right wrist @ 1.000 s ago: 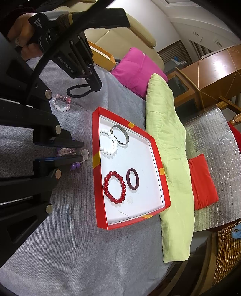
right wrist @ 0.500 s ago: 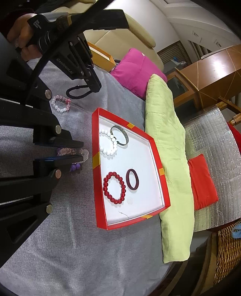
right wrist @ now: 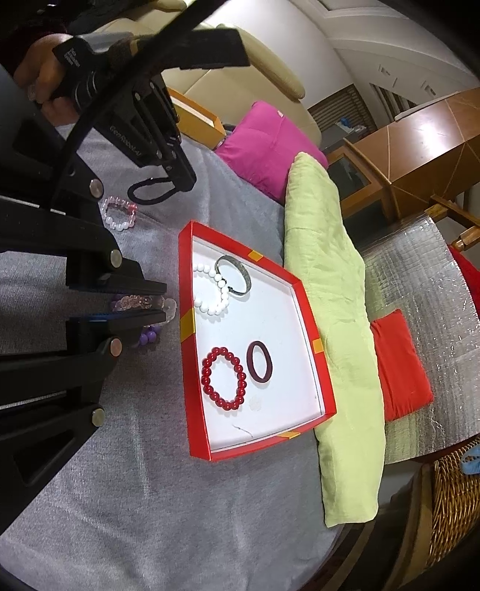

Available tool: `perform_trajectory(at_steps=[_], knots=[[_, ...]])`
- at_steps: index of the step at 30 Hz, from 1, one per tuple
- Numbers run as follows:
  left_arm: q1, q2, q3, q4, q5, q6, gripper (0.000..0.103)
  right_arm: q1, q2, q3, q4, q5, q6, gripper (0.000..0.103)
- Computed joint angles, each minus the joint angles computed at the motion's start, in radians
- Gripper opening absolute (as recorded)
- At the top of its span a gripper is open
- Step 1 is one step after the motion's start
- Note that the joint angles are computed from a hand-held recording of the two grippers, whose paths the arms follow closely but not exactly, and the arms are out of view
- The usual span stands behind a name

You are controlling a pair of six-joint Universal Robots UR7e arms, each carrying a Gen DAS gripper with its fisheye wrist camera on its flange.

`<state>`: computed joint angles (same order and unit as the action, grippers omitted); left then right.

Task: Organize jewelry

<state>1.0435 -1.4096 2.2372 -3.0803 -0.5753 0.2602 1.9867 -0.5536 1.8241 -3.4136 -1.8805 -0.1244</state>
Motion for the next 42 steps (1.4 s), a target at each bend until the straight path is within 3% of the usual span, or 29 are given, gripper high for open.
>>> perform_trajectory(at_steps=[13, 26, 34, 42], knots=[[0.013, -0.012, -0.017, -0.076, -0.075, 0.017, 0.007, -0.008, -0.017, 0.006, -0.055, 0.041, -0.002, 0.008], [0.064, 0.011, -0.075, -0.091, -0.246, 0.036, 0.007, -0.034, -0.014, -0.059, -0.071, 0.107, 0.022, 0.008], [0.107, 0.063, -0.172, -0.026, -0.357, 0.056, 0.007, -0.063, 0.032, -0.203, 0.019, 0.113, 0.074, 0.008], [0.156, 0.198, -0.429, 0.168, -0.495, 0.004, 0.007, -0.105, 0.121, -0.455, 0.23, 0.143, 0.157, 0.008]])
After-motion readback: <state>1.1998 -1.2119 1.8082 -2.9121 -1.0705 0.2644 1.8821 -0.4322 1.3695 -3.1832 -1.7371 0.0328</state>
